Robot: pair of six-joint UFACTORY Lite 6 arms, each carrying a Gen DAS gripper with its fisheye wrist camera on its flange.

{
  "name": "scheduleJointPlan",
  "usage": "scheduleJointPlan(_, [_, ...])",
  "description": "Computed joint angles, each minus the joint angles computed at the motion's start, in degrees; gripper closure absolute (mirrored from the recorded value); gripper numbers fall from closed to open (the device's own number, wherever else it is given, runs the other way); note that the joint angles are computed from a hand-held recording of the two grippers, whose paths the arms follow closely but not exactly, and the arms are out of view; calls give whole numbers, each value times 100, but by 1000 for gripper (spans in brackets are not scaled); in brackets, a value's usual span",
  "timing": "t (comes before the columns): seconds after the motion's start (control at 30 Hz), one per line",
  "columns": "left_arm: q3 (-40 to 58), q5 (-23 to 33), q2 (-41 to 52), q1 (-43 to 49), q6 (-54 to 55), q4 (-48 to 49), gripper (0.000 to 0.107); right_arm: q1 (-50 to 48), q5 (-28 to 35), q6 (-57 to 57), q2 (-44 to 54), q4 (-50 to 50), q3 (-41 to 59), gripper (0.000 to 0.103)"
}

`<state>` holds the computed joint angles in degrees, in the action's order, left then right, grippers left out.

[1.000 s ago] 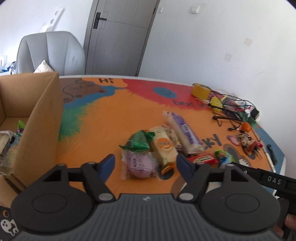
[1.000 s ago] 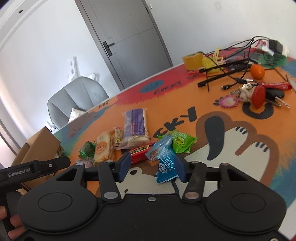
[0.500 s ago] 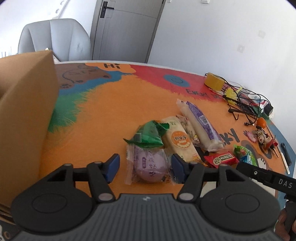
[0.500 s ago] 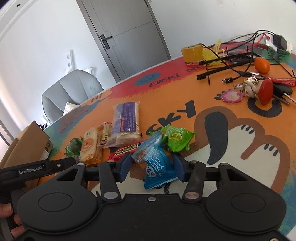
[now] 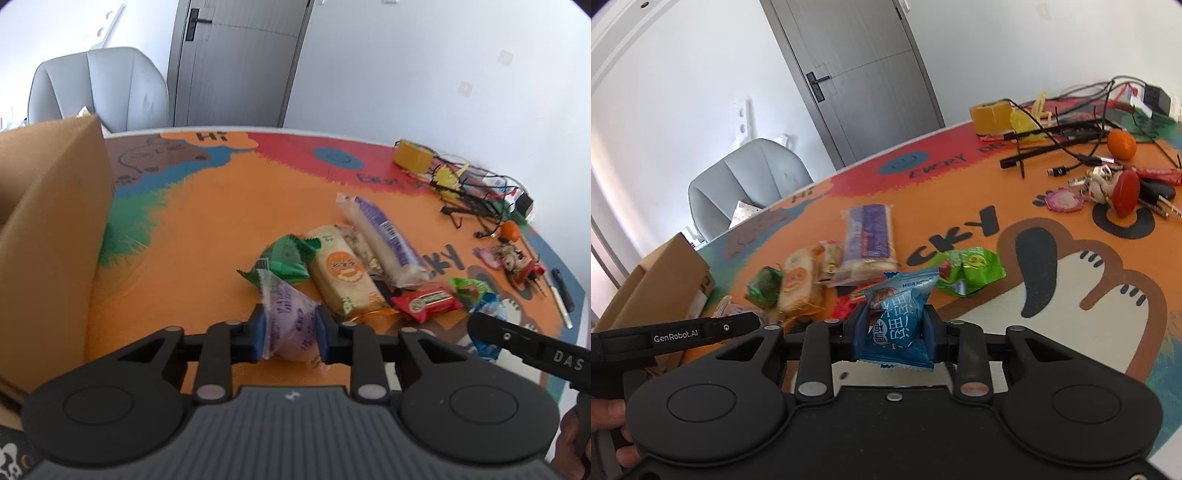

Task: Organize snacks
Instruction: 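Grasp the purple-wrapped bun with the left gripper while the right grasps the blue candy bag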

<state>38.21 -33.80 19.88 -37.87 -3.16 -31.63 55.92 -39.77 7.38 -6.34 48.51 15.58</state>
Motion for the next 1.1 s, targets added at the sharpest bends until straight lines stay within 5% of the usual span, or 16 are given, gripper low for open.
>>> scheduleJointPlan(0.4, [-986,-370,-1309,-307,291,-409,91,1038,-300,-1253,-387,1626,297,71])
scheduleJointPlan(1.1, [-2594,149,-4792,-154,2502,-2385,91,1448,-362,-1237,488,1250,1651,71])
